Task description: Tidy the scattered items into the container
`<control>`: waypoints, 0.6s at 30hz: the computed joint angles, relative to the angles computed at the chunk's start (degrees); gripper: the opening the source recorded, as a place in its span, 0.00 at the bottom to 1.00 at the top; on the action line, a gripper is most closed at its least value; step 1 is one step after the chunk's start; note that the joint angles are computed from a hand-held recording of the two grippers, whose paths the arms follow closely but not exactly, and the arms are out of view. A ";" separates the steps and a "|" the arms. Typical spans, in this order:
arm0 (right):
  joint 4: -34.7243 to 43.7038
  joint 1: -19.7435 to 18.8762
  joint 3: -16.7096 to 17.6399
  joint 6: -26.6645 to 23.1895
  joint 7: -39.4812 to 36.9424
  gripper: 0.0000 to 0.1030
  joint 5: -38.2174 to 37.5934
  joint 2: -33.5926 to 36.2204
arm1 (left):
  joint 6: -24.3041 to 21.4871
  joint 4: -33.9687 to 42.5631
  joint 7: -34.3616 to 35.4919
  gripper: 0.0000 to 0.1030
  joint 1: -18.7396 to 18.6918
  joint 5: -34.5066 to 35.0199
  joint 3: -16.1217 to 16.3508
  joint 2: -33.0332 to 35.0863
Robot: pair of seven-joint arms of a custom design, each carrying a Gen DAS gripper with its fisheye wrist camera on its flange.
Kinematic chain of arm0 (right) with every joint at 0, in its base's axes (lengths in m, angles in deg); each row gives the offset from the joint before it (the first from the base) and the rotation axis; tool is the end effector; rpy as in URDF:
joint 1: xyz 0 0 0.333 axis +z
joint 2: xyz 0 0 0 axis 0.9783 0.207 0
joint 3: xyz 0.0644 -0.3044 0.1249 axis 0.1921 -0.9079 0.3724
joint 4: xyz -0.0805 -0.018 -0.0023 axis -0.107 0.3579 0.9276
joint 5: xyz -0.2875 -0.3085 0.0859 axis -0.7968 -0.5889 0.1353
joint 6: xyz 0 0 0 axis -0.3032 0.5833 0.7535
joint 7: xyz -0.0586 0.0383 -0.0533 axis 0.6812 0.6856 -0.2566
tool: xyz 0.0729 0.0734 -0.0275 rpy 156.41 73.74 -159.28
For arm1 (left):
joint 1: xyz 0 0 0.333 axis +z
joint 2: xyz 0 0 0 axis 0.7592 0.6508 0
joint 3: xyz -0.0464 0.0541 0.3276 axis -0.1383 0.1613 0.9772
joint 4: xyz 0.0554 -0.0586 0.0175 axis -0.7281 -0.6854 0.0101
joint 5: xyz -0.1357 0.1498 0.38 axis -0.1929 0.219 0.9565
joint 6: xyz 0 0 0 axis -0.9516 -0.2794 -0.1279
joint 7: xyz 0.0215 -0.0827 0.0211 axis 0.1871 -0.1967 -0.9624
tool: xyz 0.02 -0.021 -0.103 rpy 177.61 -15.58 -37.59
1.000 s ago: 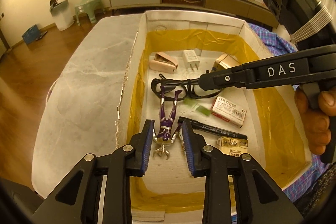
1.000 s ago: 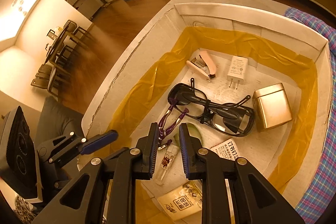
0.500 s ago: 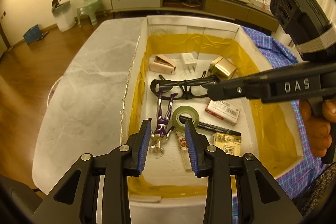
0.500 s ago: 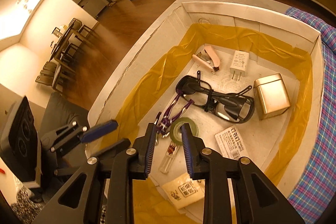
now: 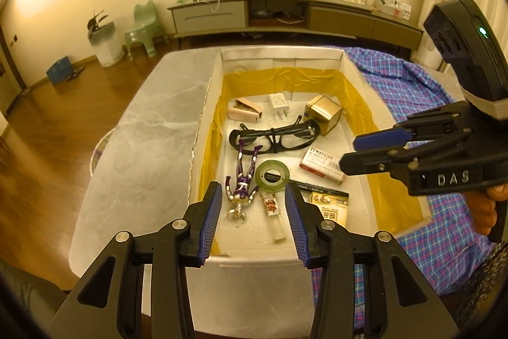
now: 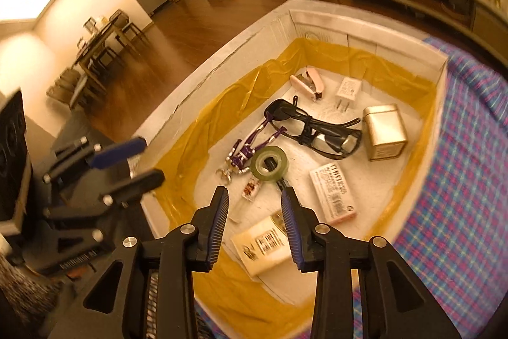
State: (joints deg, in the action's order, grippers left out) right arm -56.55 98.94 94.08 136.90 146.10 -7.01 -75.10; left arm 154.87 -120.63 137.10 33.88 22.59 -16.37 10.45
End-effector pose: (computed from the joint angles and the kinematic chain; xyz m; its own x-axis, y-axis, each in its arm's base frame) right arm 0.5309 0.2651 0.5392 0.1873 -0.9365 -0.2964 -0.8702 -0.0182 -0.4923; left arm 0.5484 -0.3043 0.5459 -0.5738 -0.8181 -0.0377 -0.6186 0.4631 -0.6348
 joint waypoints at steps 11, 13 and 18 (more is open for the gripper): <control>-5.84 0.44 2.94 2.05 6.07 0.47 -10.75 -7.88 | -0.30 -4.43 -0.77 0.46 -0.66 -2.17 0.55 -6.06; -6.79 0.54 3.50 2.61 7.36 0.48 -12.31 -9.25 | -0.46 -5.31 0.29 0.46 -1.27 -4.74 1.09 -7.16; -8.88 1.22 4.40 3.72 9.87 0.48 -14.20 -11.89 | 5.44 -10.25 0.26 0.49 -2.00 -7.28 1.22 -11.05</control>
